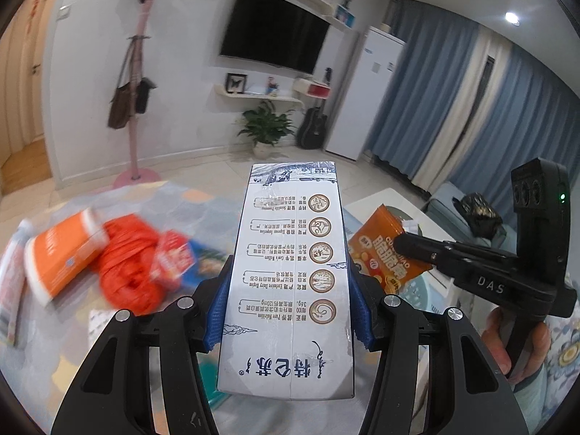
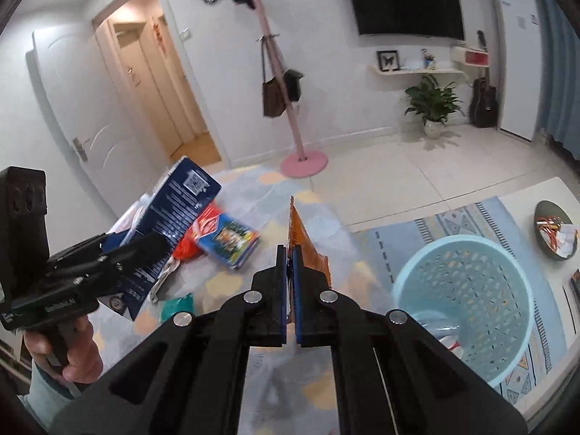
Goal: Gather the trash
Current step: 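Carry carton and orange packet over the blue basket and open both tools, then move the left tool to the pink-white spray bottle while the right tool reaches the tiger-print box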
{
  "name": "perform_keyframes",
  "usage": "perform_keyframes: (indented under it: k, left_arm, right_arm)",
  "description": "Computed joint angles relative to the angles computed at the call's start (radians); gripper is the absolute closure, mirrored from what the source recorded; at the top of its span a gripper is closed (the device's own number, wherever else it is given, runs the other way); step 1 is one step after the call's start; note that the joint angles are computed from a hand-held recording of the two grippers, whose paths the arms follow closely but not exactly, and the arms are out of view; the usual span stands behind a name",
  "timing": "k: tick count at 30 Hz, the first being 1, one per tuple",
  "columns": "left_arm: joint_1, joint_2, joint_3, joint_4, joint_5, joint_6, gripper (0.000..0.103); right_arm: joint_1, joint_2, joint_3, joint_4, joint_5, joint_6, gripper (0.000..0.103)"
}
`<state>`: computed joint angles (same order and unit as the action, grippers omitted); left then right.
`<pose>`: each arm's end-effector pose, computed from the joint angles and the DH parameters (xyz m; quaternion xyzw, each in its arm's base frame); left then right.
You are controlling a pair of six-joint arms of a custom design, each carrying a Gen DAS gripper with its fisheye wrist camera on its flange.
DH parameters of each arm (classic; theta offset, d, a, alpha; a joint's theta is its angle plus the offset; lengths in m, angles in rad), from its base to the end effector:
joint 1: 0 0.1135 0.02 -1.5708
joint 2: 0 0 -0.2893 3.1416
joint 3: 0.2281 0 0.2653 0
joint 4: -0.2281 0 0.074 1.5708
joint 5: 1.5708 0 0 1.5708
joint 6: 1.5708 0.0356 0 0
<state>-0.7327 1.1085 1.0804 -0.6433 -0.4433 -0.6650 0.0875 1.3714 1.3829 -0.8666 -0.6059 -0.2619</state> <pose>0.1842 -0.1452 0.3591 -0.0658 0.8813 -0.1212 0.4520 0.2853 0.0454 0.3821 -0.2583 0.8622 0.2493 0.3574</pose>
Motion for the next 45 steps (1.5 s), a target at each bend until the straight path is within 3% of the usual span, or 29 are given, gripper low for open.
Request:
perform_keyframes:
  k: [6,13,23,27,30,32,34,42,45]
  left_arm:
    - [-0.002,0.199,0.139,0.068,0.065,0.073,0.05]
    - [-0.004,0.445,0.287,0.133,0.18,0.098,0.05]
    - [-0.004,0.681,0.423,0.113,0.266,0.095,0.049]
    - [-0.004,0.682,0.415,0.124,0.25,0.095,0.03]
    - [-0.01,0.668,0.402,0.124,0.243,0.084,0.03]
    - [-0.02,0.648,0.382,0.125,0.229,0.076,0.03]
    - [-0.03,0.622,0.361,0.125,0.214,0.071,0.03]
    - [-0.082,0.41,0.207,0.132,0.086,0.058,0.03]
    - [-0.086,0.292,0.141,0.124,0.029,0.048,0.03]
  right_arm:
    - [-0.155,0.035,0.035,0.009,-0.045,-0.022,0.101]
    - [-0.297,0.104,-0.017,0.108,-0.012,-0.019,0.101]
    - [-0.388,0.258,-0.05,0.169,0.048,0.015,0.101]
    - [-0.4,0.287,-0.047,0.169,0.076,0.022,0.099]
    - [-0.406,0.276,-0.069,0.175,0.082,0.025,0.091]
    - [-0.403,0.263,-0.082,0.182,0.087,0.032,0.08]
    - [-0.398,0.239,-0.099,0.193,0.095,0.042,0.053]
    - [-0.309,0.068,-0.152,0.204,0.078,0.047,0.05]
    - [-0.238,-0.006,-0.173,0.215,0.091,0.066,0.039]
